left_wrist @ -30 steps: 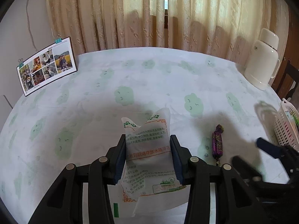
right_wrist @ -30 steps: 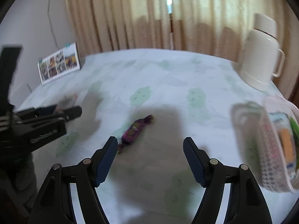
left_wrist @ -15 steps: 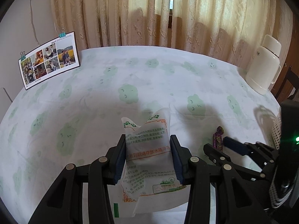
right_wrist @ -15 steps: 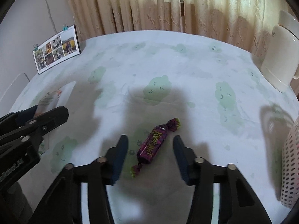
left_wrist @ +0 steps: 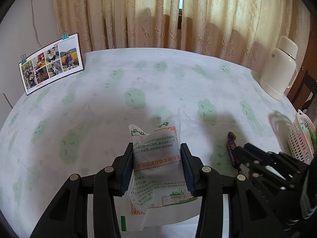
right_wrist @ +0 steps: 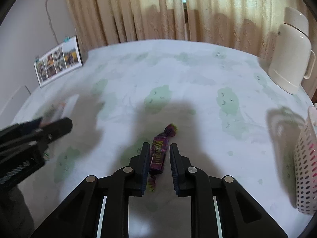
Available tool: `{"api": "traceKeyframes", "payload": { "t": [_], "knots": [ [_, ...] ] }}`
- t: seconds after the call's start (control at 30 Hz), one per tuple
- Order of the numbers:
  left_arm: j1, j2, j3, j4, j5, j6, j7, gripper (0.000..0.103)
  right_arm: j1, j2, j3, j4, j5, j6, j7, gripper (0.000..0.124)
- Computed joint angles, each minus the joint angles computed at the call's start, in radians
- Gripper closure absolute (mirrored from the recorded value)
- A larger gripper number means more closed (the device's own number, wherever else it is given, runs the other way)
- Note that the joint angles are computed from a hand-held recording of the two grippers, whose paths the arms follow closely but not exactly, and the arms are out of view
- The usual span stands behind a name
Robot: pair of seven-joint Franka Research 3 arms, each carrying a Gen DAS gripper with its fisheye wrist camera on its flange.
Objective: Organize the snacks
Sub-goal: 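Grasp the purple candy with the right tool while the left holds the bag, then carry the purple candy into the basket with the right tool and release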
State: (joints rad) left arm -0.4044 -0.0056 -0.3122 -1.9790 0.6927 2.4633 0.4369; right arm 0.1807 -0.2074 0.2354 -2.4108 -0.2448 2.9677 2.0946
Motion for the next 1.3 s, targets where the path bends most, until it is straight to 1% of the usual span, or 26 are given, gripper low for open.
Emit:
{"api": "traceKeyframes", "payload": {
  "t": [0.07, 0.17, 0.23, 0.33, 0.37, 0.4, 0.43, 0.57, 0.6, 0.67, 0.77, 0.87, 0.93, 1.03, 1.1, 1.13, 1.3],
  "knots": [
    [-0.001, 0.000, 0.000, 0.000, -0.001, 0.000, 0.001, 0.062, -0.004, -0.020, -0.002, -0.017, 0.005, 0.022, 0.008, 0.103],
    [-0.001, 0.000, 0.000, 0.000, -0.002, -0.001, 0.001, 0.062, -0.027, -0.040, 0.014, -0.031, 0.002, 0.037, 0.016, 0.103],
    [-0.002, 0.001, -0.001, 0.001, -0.006, -0.002, 0.005, 0.062, -0.019, -0.034, 0.007, -0.032, 0.029, 0.048, -0.002, 0.103],
    [-0.004, 0.004, -0.001, 0.003, 0.001, 0.001, -0.002, 0.062, 0.052, 0.000, -0.044, -0.011, 0.125, 0.019, -0.108, 0.102],
    [-0.004, 0.003, -0.001, 0.001, 0.002, 0.005, -0.004, 0.062, 0.042, 0.013, -0.029, 0.000, 0.110, 0.005, -0.103, 0.102],
    [-0.004, 0.003, 0.000, 0.000, 0.001, 0.008, -0.005, 0.062, 0.013, 0.022, 0.001, 0.013, 0.059, -0.014, -0.065, 0.102],
    [-0.003, 0.002, 0.000, -0.001, 0.000, 0.010, -0.005, 0.062, 0.006, 0.032, 0.011, 0.029, 0.026, -0.041, -0.048, 0.102],
    [-0.003, 0.000, 0.000, -0.003, -0.003, 0.011, -0.002, 0.062, 0.003, 0.048, 0.019, 0.059, -0.106, -0.086, 0.038, 0.102],
    [-0.003, 0.000, 0.000, -0.002, -0.002, 0.010, -0.004, 0.062, 0.011, 0.047, 0.012, 0.058, -0.119, -0.087, 0.047, 0.103],
    [-0.003, 0.000, -0.001, -0.002, -0.001, 0.010, -0.004, 0.062, 0.033, 0.042, -0.011, 0.047, -0.104, -0.072, 0.038, 0.107],
    [-0.002, 0.000, 0.000, -0.003, -0.001, 0.010, -0.004, 0.062, 0.043, 0.014, -0.034, 0.011, -0.066, -0.020, 0.033, 0.107],
    [-0.002, 0.000, 0.000, -0.004, -0.004, 0.011, 0.000, 0.062, 0.022, -0.017, -0.026, -0.014, -0.041, 0.014, 0.034, 0.107],
    [-0.003, 0.000, -0.001, -0.002, -0.004, 0.008, 0.001, 0.062, -0.014, -0.041, 0.001, -0.031, -0.045, 0.038, 0.054, 0.107],
    [-0.004, 0.001, -0.002, 0.000, -0.004, 0.005, 0.004, 0.062, -0.111, -0.092, 0.075, -0.058, -0.093, 0.071, 0.123, 0.107],
    [-0.004, 0.002, -0.002, 0.001, -0.005, 0.004, 0.006, 0.062, -0.152, -0.121, 0.104, -0.073, -0.093, 0.087, 0.140, 0.107],
    [-0.005, 0.003, -0.002, 0.002, -0.005, 0.003, 0.007, 0.062, -0.174, -0.143, 0.117, -0.087, -0.088, 0.100, 0.149, 0.107],
    [-0.007, 0.008, -0.002, 0.004, -0.002, 0.002, 0.006, 0.062, -0.230, -0.223, 0.144, -0.138, -0.017, 0.126, 0.141, 0.107]
  ]
}}
